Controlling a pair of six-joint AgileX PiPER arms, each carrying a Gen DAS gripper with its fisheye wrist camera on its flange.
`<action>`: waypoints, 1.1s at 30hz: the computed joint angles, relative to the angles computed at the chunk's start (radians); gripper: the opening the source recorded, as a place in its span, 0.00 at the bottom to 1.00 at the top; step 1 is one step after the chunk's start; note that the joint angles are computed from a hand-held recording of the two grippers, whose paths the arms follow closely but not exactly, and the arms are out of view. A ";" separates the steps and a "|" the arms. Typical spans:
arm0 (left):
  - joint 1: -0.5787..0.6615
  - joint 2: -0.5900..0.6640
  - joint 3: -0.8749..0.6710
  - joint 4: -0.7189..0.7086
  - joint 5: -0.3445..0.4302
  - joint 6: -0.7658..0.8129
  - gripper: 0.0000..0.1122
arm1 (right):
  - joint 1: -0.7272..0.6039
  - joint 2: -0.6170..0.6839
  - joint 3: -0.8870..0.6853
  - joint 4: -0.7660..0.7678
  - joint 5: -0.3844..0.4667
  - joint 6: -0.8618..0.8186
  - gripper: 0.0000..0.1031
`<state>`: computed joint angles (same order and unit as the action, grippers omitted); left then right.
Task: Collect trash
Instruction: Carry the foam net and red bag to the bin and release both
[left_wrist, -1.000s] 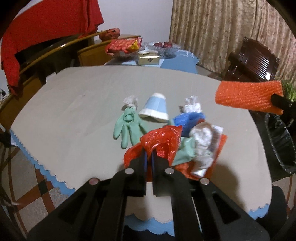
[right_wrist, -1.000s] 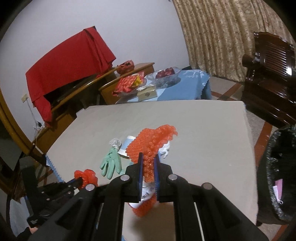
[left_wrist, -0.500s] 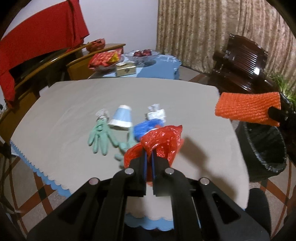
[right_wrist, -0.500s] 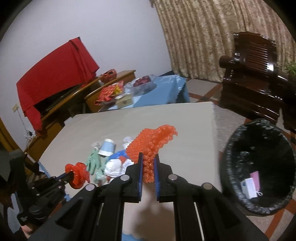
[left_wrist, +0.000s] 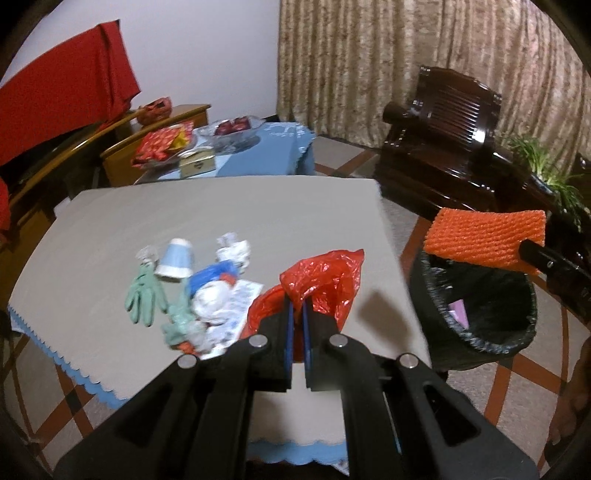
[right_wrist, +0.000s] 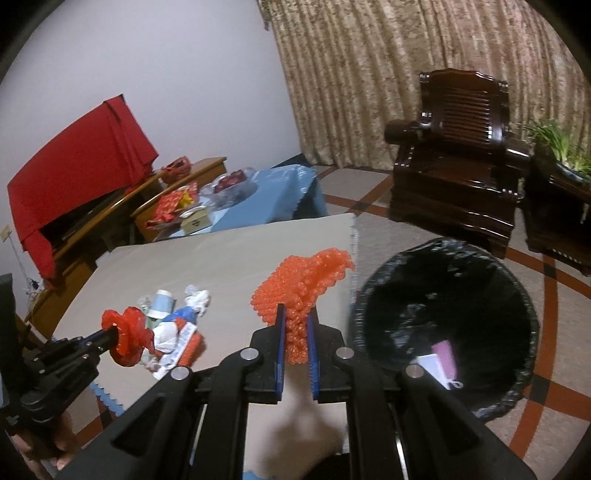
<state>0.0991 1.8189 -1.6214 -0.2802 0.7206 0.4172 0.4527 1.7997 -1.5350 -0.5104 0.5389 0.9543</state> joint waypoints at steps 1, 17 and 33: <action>-0.021 -0.005 0.006 0.018 -0.009 -0.021 0.03 | -0.011 -0.014 0.019 -0.003 -0.005 -0.002 0.10; -0.354 0.113 -0.132 0.287 0.013 -0.414 0.03 | -0.299 -0.116 0.196 0.315 -0.106 -0.410 0.10; -0.534 0.518 -0.658 0.272 0.187 -0.492 0.10 | -0.535 0.078 0.110 0.674 -0.082 -0.821 0.14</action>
